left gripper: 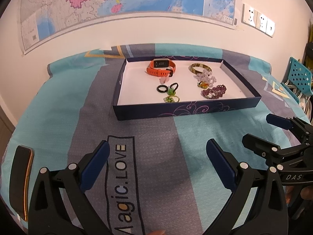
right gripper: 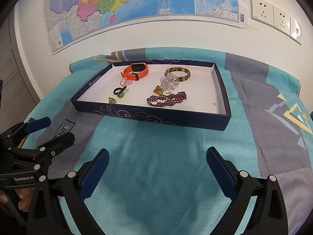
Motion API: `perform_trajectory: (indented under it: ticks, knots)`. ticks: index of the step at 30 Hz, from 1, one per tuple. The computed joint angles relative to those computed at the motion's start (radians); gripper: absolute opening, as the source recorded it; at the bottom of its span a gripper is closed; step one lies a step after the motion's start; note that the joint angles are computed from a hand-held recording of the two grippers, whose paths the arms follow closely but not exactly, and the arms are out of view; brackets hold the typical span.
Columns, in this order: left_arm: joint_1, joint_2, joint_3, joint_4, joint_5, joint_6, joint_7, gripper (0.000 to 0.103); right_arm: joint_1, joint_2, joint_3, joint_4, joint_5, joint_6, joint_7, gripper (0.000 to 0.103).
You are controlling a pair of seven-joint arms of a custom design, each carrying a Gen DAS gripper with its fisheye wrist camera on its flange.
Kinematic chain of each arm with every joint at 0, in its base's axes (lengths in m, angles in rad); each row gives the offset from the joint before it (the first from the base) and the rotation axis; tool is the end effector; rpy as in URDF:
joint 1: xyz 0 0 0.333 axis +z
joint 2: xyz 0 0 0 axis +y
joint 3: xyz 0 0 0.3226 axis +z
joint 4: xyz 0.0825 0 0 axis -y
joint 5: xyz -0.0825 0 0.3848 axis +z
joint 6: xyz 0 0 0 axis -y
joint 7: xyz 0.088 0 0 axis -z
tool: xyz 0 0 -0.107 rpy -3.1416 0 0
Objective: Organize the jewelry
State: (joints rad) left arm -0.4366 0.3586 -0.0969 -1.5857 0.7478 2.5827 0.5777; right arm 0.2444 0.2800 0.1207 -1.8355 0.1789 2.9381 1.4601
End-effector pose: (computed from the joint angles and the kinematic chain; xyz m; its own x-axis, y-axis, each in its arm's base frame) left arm 0.6115 -0.3634 0.5060 -0.0402 -0.9992 0.0077 -0.6819 0.0218 -0.7311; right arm 0.6400 0.2236 0.4831 0.3346 -0.9365 -0.1050 -0.6647 -0.1556 -0.7307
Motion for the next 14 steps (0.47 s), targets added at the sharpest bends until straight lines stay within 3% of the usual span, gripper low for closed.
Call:
perform_trajectory:
  ticks: [14]
  knots:
    - [-0.009, 0.011, -0.002, 0.02, 0.007, -0.027, 0.004, 0.097, 0.001, -0.005, -0.004, -0.006, 0.001, -0.005, -0.006, 0.096]
